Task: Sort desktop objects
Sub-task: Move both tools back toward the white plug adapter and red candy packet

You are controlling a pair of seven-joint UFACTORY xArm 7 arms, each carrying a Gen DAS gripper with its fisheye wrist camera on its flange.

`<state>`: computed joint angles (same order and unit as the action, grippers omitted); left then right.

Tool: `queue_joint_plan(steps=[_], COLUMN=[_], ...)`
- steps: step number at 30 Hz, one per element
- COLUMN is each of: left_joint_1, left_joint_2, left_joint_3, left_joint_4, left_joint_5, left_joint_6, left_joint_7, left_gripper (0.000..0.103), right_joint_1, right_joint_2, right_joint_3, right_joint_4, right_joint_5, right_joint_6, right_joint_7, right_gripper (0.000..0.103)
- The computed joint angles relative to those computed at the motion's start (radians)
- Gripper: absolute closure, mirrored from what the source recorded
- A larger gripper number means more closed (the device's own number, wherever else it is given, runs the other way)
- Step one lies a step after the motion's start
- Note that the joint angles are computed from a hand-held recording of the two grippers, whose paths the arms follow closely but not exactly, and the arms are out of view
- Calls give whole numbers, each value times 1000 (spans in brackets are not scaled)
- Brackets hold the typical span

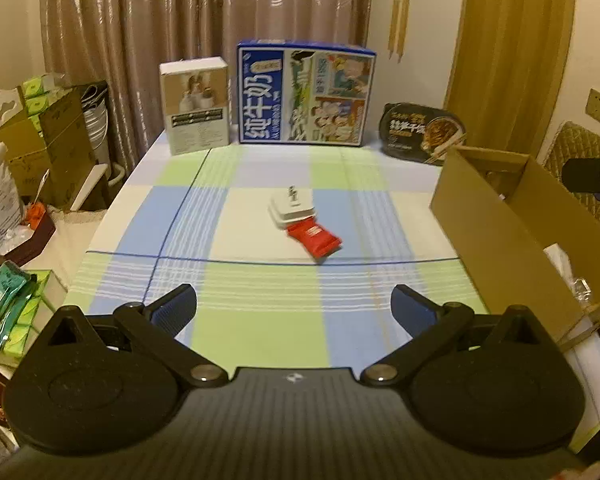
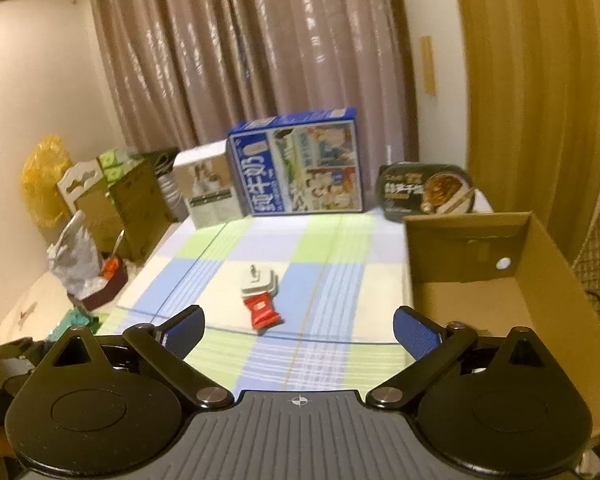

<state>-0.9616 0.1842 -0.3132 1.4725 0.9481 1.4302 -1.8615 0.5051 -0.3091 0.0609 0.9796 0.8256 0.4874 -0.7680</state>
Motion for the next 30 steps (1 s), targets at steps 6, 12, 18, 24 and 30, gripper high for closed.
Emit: queue_joint_plan(steps=[6, 12, 18, 24, 30], left_joint_1=[47, 117, 205, 284, 324], left_joint_2=[-72, -118, -151, -139, -95], left_joint_3=[-10, -20, -5, 20, 53], left_joint_4=[-114, -214, -309, -338, -322], left_joint_5=[-43, -66, -58, -12, 63], left_joint_6=[-42, -113, -234, -339, -408], left_joint_7=[-29, -33, -2, 31, 103], left_gripper=[1, 1, 1, 2, 1], right_joint_1=[21, 41, 26, -24, -85], right_joint_2=[54, 146, 292, 443, 609], right_joint_3=[44, 78, 132, 209, 305], right_joint_4=[1, 25, 84, 199, 323], right_joint_5=[-23, -27, -42, -53, -38], right_joint_6=[-40, -80, -151, -173, -214], right_joint_7=[-3, -41, -83, -145, -288], right_gripper=[5, 5, 6, 18, 29])
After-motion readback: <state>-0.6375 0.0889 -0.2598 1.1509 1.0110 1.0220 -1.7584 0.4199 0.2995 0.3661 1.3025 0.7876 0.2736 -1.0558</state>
